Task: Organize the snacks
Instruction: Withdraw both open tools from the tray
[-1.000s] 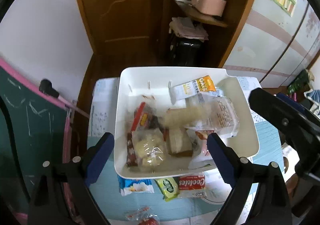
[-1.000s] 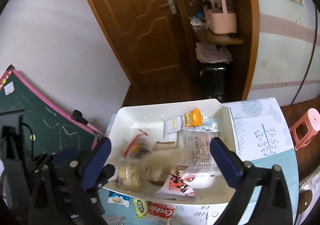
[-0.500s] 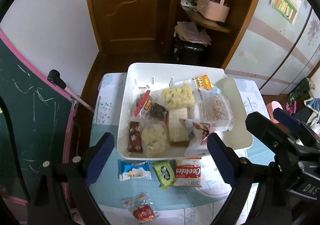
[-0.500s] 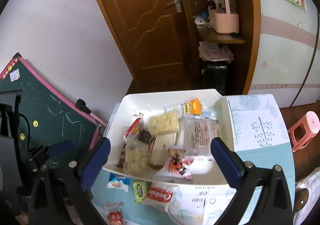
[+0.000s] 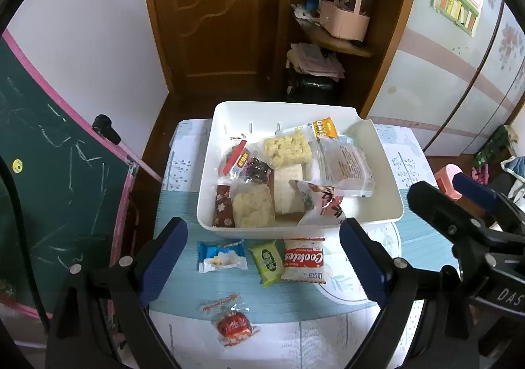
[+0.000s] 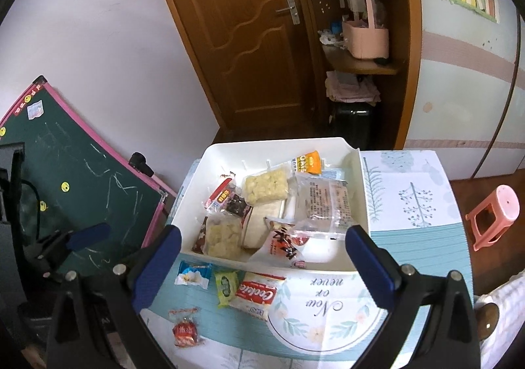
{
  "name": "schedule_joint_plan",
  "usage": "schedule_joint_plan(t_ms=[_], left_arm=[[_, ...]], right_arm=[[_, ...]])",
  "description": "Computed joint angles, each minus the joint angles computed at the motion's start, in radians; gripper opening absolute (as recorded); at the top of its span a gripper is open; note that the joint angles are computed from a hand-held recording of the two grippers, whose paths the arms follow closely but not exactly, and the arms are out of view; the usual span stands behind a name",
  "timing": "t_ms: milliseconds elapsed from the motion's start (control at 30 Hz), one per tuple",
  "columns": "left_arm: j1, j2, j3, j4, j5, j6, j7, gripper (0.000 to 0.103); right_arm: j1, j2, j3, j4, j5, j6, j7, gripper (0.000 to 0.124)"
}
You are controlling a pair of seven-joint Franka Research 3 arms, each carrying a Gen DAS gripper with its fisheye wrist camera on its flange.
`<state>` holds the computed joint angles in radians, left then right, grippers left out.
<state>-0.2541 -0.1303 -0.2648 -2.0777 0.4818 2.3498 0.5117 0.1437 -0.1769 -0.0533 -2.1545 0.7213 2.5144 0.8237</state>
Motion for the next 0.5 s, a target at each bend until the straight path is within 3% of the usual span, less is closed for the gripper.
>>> schedule_joint_plan(t_ms=[500], left_arm=[[-0.027, -0.132, -0.029, -0.147, -0.040, -0.031, -0.071, 0.093]], right_arm=[[-0.008, -0.139, -0.014, -0.163, -0.085, 0.079, -0.049, 0.101]])
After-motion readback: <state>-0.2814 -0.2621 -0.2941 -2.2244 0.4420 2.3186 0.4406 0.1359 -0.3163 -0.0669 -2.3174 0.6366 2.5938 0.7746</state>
